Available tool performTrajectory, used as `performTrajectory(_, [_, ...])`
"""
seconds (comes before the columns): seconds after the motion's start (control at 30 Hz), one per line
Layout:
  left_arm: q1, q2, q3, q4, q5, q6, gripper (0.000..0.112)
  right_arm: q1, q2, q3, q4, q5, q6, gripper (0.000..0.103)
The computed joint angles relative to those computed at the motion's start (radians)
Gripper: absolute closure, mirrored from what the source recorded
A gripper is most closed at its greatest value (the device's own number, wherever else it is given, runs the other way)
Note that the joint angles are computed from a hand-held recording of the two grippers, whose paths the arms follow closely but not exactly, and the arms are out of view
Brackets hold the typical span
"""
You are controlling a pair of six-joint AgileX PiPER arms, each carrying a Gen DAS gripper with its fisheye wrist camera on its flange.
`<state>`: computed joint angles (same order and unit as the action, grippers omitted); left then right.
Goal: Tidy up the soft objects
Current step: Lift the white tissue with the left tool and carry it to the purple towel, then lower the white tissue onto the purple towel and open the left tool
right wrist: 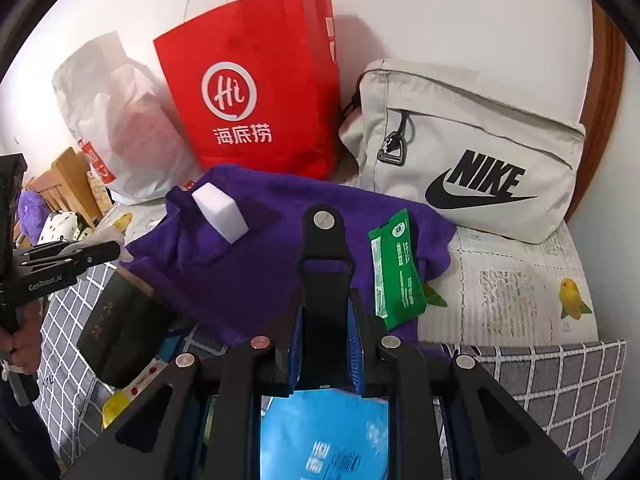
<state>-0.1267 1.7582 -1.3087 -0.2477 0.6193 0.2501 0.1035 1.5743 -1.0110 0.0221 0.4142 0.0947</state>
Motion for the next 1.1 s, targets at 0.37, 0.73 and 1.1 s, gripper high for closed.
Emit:
performTrajectory(0.37, [0.006,0.129,-0.145,-0.008,0.056,-0.008,0.086,-0.020,0.170,-0.125,0.047,0.046,-0.074,0.083])
performTrajectory(0.73, [-0.013,0.238,-0.282,-0.024,0.122,0.001,0.086,-0.056,0.261,-0.175,0.106,0.100,-0.137,0.083])
performTrajectory(1.1, [-0.050,0.339,-0.381,0.037,0.173,-0.056,0.086,-0.054,0.324,-0.220,0.092,0.151,-0.127,0.083])
